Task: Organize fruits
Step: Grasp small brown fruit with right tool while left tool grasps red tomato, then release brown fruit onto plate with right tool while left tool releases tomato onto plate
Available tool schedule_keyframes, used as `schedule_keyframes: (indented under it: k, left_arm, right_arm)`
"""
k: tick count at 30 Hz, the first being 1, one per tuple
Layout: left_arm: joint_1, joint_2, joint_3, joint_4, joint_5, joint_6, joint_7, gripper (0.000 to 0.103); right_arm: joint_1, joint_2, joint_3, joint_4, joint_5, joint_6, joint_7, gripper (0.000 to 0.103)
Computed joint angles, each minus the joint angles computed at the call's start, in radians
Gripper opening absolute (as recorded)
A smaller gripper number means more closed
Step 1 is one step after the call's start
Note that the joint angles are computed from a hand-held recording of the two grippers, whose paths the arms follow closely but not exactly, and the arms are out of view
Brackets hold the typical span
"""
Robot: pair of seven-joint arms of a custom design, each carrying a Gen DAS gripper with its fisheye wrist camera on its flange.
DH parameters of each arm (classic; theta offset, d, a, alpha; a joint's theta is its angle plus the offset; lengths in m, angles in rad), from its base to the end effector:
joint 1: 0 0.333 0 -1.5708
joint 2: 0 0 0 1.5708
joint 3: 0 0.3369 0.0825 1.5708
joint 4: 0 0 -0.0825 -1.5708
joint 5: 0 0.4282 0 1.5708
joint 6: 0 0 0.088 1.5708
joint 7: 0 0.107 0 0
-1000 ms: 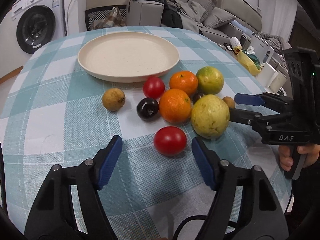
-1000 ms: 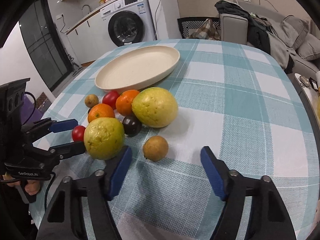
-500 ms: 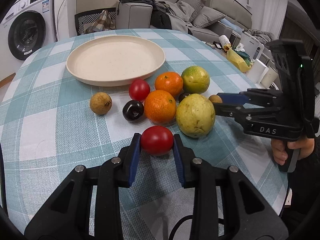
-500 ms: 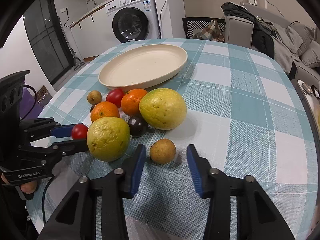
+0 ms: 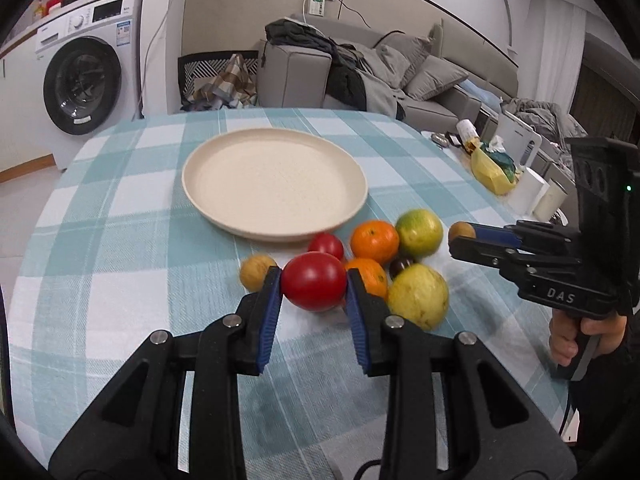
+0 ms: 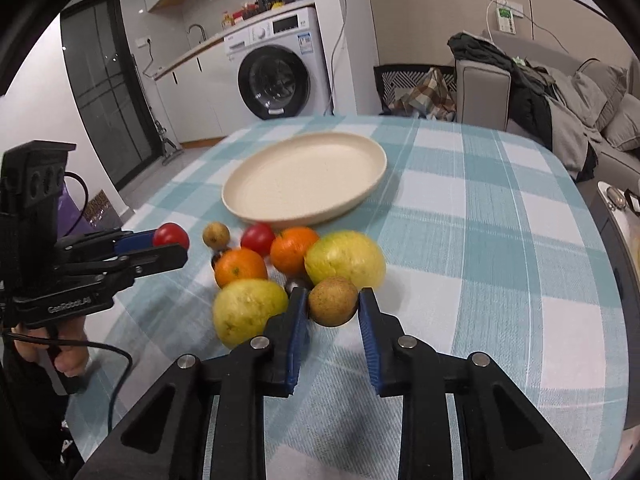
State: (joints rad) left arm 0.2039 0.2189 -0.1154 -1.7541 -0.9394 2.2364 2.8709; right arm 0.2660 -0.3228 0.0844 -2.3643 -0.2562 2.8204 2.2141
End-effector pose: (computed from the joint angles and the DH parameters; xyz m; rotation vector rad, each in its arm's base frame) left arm 0.6964 0.0433 0.4846 -1.1554 2.4637 -1.2259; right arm 0.4902 0.1961 0.5413 -1.6384 1.7675 -0.5199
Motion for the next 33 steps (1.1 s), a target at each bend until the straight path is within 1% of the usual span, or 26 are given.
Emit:
schedule_keyframes:
  k: [5, 9, 14, 19, 22, 27, 33]
  left_arm:
    - [-0.012, 0.046, -0.012, 0.071, 0.016, 0.034, -0.035, 0.029]
    - [-0.025, 0.084, -0.03, 0.116, 0.043, 0.086, -0.062, 0.029]
    - [-0.033, 0.149, -0.052, 0.193, 0.092, 0.113, -0.109, 0.029]
    - [-0.041, 0.212, -0.069, 0.265, 0.156, 0.13, -0.172, 0.029]
    - [-0.047, 0.249, -0.078, 0.301, 0.198, 0.143, -0.205, 0.029]
    - [-0.046, 0.282, -0.094, 0.326, 0.24, 0.155, -0.234, 0.029]
    - [-0.046, 0.296, -0.107, 0.328, 0.27, 0.176, -0.243, 0.029]
  right_arm:
    - [-0.032, 0.039, 0.016, 0.046, -0.049, 0.057, 0.035, 0.027]
    - [-0.014, 0.088, -0.007, 0.099, -0.025, 0.066, -0.004, 0.027]
    - [0.008, 0.159, -0.03, 0.169, 0.039, 0.051, -0.076, 0.027]
    - [0.009, 0.218, -0.034, 0.23, 0.088, 0.027, -0.126, 0.027]
    - [0.002, 0.251, -0.032, 0.27, 0.096, -0.01, -0.135, 0.027]
    - [-0.001, 0.292, -0.033, 0.312, 0.163, -0.044, -0.193, 0.027]
    - [-0.003, 0.316, -0.025, 0.335, 0.168, -0.064, -0.209, 0.027]
